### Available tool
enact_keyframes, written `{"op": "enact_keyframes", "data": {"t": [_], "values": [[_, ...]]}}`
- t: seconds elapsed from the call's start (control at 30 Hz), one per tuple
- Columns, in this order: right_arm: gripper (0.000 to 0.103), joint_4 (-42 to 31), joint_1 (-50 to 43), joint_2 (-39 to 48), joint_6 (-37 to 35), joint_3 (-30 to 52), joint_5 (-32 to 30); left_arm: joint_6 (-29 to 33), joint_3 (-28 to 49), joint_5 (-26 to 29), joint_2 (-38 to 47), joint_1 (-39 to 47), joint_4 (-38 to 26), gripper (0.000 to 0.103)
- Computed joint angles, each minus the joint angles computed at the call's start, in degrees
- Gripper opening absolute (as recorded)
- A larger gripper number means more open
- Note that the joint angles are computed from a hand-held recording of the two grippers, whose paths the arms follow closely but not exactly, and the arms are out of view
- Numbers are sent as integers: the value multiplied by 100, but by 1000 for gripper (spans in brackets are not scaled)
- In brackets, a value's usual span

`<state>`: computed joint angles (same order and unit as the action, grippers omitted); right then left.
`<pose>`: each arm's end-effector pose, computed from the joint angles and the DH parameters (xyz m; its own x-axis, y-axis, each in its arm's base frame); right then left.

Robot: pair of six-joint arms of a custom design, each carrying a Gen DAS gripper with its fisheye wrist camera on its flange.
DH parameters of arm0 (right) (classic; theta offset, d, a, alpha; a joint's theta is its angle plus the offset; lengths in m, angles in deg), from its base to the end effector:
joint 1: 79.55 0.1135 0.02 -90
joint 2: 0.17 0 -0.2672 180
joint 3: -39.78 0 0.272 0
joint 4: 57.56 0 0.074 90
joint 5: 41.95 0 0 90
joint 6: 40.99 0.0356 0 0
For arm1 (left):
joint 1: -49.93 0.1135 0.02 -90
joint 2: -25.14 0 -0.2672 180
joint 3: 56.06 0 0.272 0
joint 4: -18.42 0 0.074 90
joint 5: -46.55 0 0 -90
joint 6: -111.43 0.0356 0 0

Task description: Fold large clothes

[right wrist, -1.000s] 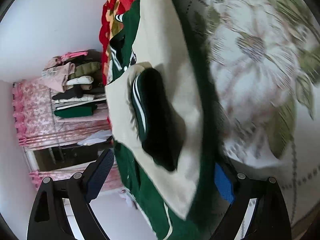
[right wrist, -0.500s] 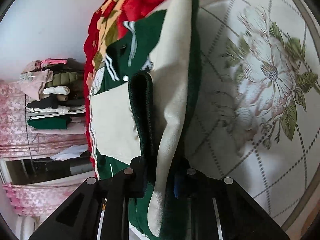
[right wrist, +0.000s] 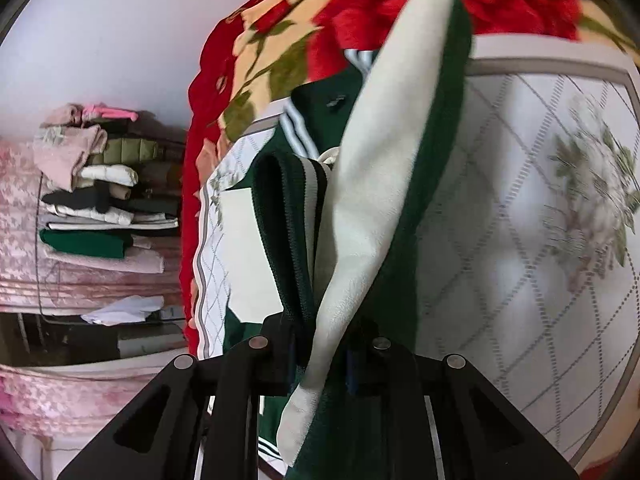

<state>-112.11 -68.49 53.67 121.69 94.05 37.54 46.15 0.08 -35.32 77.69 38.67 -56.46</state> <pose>0.1933 0.0444 0.2430 -0.5170 0.8554 -0.0334 0.6718 0.4296 0.6035 0.1599 -0.0370 0.2392 -0.7444 0.5703 -0.3474 0.6045 0.7965 0.0125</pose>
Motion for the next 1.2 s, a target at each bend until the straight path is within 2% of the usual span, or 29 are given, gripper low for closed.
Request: {"op": "enact_keyframes", "data": {"t": [0.07,0.17,0.2,0.3,0.43,0.53,0.6,0.63,0.67,0.7,0.73,0.8,0.83,0.87,0.93,1.0,1.07,1.13,1.17,1.2], "values": [[19,76,306,950,80,741,171,552,346,334,563,737,29,8],[18,62,582,2020,85,1605,295,998,812,604,1395,1468,164,8],[18,24,668,2636,86,2128,312,1091,975,651,1689,1657,227,8],[18,-39,845,3889,88,3154,313,1249,1469,744,2573,2107,412,8],[18,-420,1039,5891,-75,5162,215,1233,1999,684,3618,2504,703,8],[18,-1091,1146,7480,-192,7005,40,1144,2502,563,4572,2766,736,11],[23,-1557,1178,8559,-248,8310,-242,1106,2734,436,5125,2909,755,15],[35,-1620,1184,8906,-331,8713,-381,1114,2911,401,5479,3021,721,18],[41,-1401,1189,9086,-412,8828,-543,1114,3059,404,5689,3097,641,22],[42,-1144,1195,9033,-416,8654,-667,1078,3218,374,5903,3205,593,26],[43,-625,1173,8859,-408,8280,-810,1070,3298,349,6000,3295,605,35],[53,639,1127,8187,-308,7038,-1053,1063,3347,81,6066,3475,815,52],[60,1187,1093,7730,-205,6321,-1069,1065,3380,-3,6100,3543,859,69],[63,1474,1066,7374,-135,5820,-1008,1056,3433,-79,6144,3633,878,78],[65,1819,928,6452,-94,4636,-764,1007,3459,-169,6125,3759,910,79],[70,1403,803,5588,-320,3770,-211,1073,3120,-293,5830,3739,1251,79],[81,963,625,4848,-509,2977,211,1181,2681,-364,5555,3614,1637,79],[81,980,354,4342,-589,2212,261,1220,2194,-585,5439,3413,2194,83],[81,1226,155,4140,-603,1733,146,1197,1999,-691,5445,3349,2501,89],[81,1465,31,4077,-604,1449,64,1152,1951,-791,5606,3297,2747,91]]}}
